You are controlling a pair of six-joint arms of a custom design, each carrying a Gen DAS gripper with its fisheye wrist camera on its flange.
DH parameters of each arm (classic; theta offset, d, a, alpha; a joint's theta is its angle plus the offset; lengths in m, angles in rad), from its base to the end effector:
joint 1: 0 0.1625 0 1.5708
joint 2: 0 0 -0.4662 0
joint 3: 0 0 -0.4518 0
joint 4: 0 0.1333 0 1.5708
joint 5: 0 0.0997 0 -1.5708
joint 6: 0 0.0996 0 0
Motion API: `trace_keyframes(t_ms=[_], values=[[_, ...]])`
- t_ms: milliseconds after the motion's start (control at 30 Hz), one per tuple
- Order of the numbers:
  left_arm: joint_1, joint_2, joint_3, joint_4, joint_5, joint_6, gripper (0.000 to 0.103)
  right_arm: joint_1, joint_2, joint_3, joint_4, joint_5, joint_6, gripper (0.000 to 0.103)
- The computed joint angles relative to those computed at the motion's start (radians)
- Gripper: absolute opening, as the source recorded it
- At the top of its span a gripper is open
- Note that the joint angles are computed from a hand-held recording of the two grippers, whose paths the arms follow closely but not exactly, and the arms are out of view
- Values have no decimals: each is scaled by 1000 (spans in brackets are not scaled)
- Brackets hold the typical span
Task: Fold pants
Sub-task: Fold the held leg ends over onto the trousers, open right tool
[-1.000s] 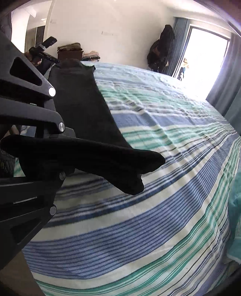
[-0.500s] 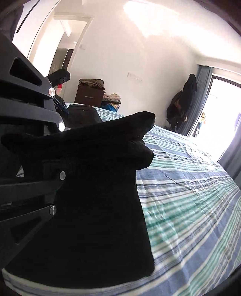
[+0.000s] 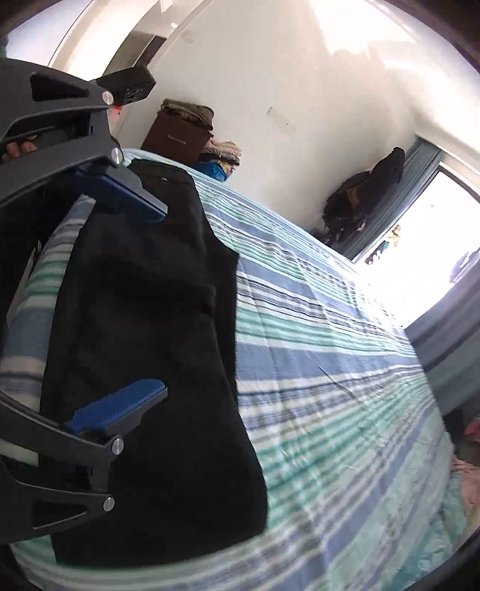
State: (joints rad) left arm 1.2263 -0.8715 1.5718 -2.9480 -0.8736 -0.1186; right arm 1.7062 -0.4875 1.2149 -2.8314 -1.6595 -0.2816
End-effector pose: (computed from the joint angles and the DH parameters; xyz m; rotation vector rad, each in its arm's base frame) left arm -0.0748 -0.7924 0.2310 -0.0349 2.4433 -1.0325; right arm 0.2429 -0.8607 0.0457 0.5686 -2.8581 0.7842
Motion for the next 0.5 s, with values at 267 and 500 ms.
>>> trace_keyframes(t_ms=[267, 500], values=[[-5, 172, -271, 352, 11, 105, 56, -36, -169, 243, -269, -65, -77, 95], [-9, 143, -247, 370, 26, 19, 2, -38, -176, 265, -340, -89, -145, 95]])
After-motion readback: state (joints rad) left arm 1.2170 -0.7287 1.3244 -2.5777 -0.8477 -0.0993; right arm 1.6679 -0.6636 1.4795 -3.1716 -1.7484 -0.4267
